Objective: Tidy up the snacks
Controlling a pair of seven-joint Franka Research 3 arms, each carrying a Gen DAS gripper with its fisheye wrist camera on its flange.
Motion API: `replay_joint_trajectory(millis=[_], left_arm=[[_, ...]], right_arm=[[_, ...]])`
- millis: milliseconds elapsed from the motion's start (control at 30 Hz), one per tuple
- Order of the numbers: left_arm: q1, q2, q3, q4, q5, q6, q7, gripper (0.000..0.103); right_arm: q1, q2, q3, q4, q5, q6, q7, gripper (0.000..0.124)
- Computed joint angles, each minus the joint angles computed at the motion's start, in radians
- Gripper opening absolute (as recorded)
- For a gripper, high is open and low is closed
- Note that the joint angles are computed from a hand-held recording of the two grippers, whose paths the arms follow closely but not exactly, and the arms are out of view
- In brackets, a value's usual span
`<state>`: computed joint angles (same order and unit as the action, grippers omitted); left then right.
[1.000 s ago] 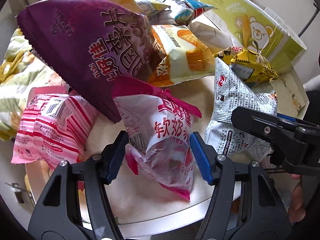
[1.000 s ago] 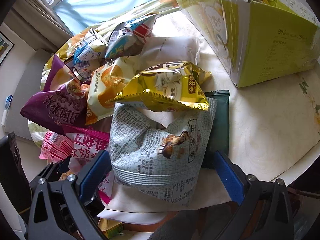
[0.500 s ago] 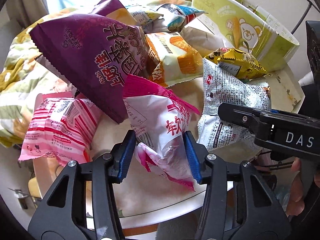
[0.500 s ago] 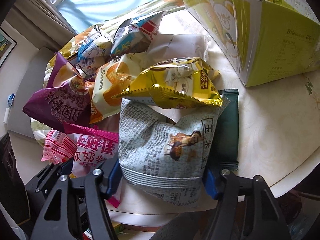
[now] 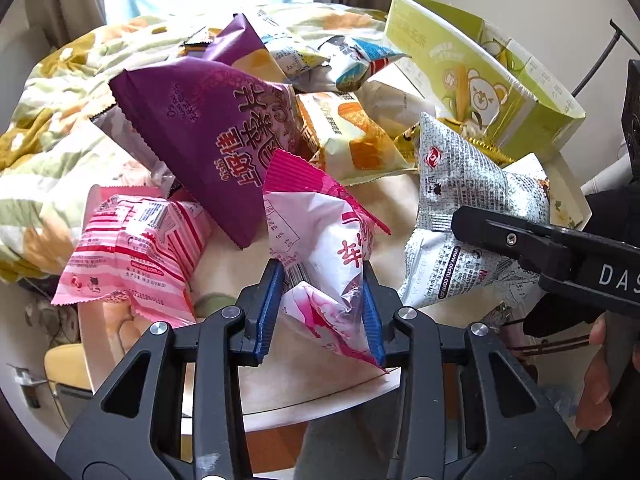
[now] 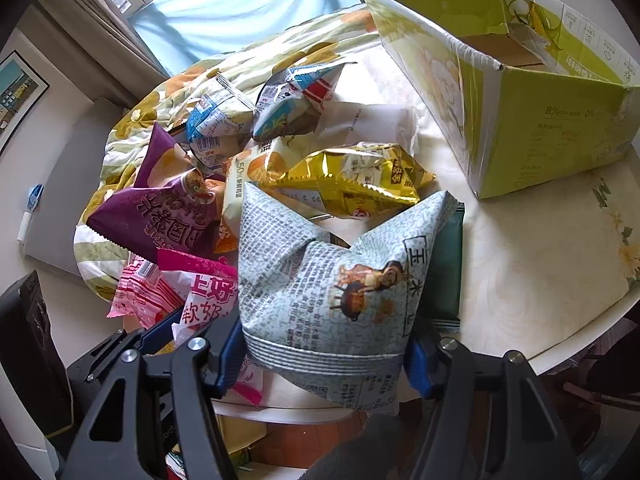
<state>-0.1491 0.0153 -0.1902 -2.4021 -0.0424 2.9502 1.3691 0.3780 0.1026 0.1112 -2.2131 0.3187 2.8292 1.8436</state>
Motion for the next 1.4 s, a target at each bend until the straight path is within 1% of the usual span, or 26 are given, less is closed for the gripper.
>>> replay_joint_trajectory(millis=[67, 100, 167, 300, 400, 467, 567, 667, 733, 800, 867, 900, 933, 1000, 1033, 1067, 1100, 1200, 1267, 1300, 1333, 1367, 1400], left_arm=[[-0.001, -0.007, 0.001, 0.003, 0.015, -0.001, -0.022, 0.032], [0.000, -0.024, 0.001, -0.008, -0.009, -0.002, -0.004, 0.032], [-0.003, -0.054, 0.010, -0.023, -0.035, -0.005, 0.017, 0.032], [-0.012, -0.103, 0.031, -0.027, -0.031, -0.012, 0.014, 0.032], [-0.028, -0.123, 0.048, -0.011, -0.054, -0.009, 0.036, 0.032], [-0.022, -0.132, 0.044, 0.009, -0.014, -0.005, 0.012, 0.032], [-0.012, -0.125, 0.034, 0.062, 0.057, -0.001, -0.040, 0.032], [-0.009, -0.091, 0.023, 0.146, 0.113, -0.009, -0.085, 0.032], [-0.011, -0.053, 0.015, 0.211, 0.140, -0.013, -0.110, 0.032], [-0.013, -0.004, 0.008, 0.289, 0.184, -0.026, -0.149, 0.032], [-0.025, 0.053, 0.006, 0.372, 0.287, -0.037, -0.243, 0.032], [-0.035, 0.084, 0.007, 0.419, 0.329, -0.044, -0.283, 0.025], [-0.045, 0.121, 0.007, 0.475, 0.352, -0.056, -0.308, 0.024], [-0.078, 0.201, 0.015, 0.596, 0.403, -0.099, -0.372, 0.023], [-0.093, 0.246, 0.018, 0.661, 0.416, -0.123, -0.393, 0.022], [-0.100, 0.292, 0.011, 0.724, 0.402, -0.144, -0.399, 0.019], [-0.105, 0.332, 0.005, 0.780, 0.386, -0.155, -0.404, 0.019], [-0.166, 0.416, 0.045, 0.916, 0.433, -0.199, -0.488, 0.019], [-0.187, 0.455, 0.058, 0.976, 0.442, -0.234, -0.530, 0.019], [-0.193, 0.463, 0.062, 0.985, 0.446, -0.245, -0.548, 0.020], [-0.192, 0.477, 0.059, 1.002, 0.443, -0.271, -0.550, 0.020], [-0.208, 0.486, 0.075, 1.017, 0.431, -0.302, -0.541, 0.020], [-0.198, 0.478, 0.066, 0.996, 0.456, -0.318, -0.558, 0.021]], right_arm=[[0.003, -0.009, -0.001, -0.001, -0.012, 0.001, 0.005, 0.061], [0.009, 0.002, -0.003, 0.020, -0.032, -0.003, 0.025, 0.061], [0.011, -0.009, -0.001, 0.024, -0.035, 0.000, 0.027, 0.061], [0.012, -0.046, -0.003, 0.024, -0.073, 0.009, 0.041, 0.061], [0.007, -0.067, -0.010, 0.038, -0.126, -0.002, 0.080, 0.061], [-0.003, -0.083, -0.012, 0.040, -0.131, 0.005, 0.086, 0.061], [-0.022, -0.101, -0.020, 0.053, -0.174, 0.007, 0.110, 0.061], [-0.046, -0.110, -0.029, 0.074, -0.161, 0.010, 0.078, 0.061], [-0.064, -0.108, -0.037, 0.096, -0.178, 0.003, 0.066, 0.061], [-0.084, -0.104, -0.048, 0.120, -0.173, -0.004, 0.032, 0.061], [-0.105, -0.085, -0.060, 0.158, -0.140, -0.019, -0.029, 0.061], [-0.117, -0.072, -0.065, 0.183, -0.116, -0.031, -0.070, 0.061], [-0.129, -0.056, -0.071, 0.207, -0.097, -0.039, -0.106, 0.061], [-0.158, -0.022, -0.077, 0.261, -0.028, -0.066, -0.208, 0.061], [-0.172, 0.000, -0.083, 0.296, -0.014, -0.095, -0.239, 0.061], [-0.184, 0.024, -0.090, 0.334, -0.012, -0.128, -0.258, 0.061], [-0.199, 0.048, -0.093, 0.369, 0.005, -0.156, -0.287, 0.061], [-0.247, 0.099, -0.088, 0.444, 0.092, -0.204, -0.407, 0.061], [-0.279, 0.141, -0.083, 0.507, 0.140, -0.268, -0.475, 0.061], [-0.293, 0.161, -0.080, 0.537, 0.164, -0.299, -0.507, 0.061], [-0.304, 0.177, -0.077, 0.561, 0.180, -0.326, -0.535, 0.061], [-0.314, 0.194, -0.075, 0.586, 0.193, -0.352, -0.561, 0.061], [-0.322, 0.205, -0.073, 0.599, 0.206, -0.371, -0.586, 0.061]])
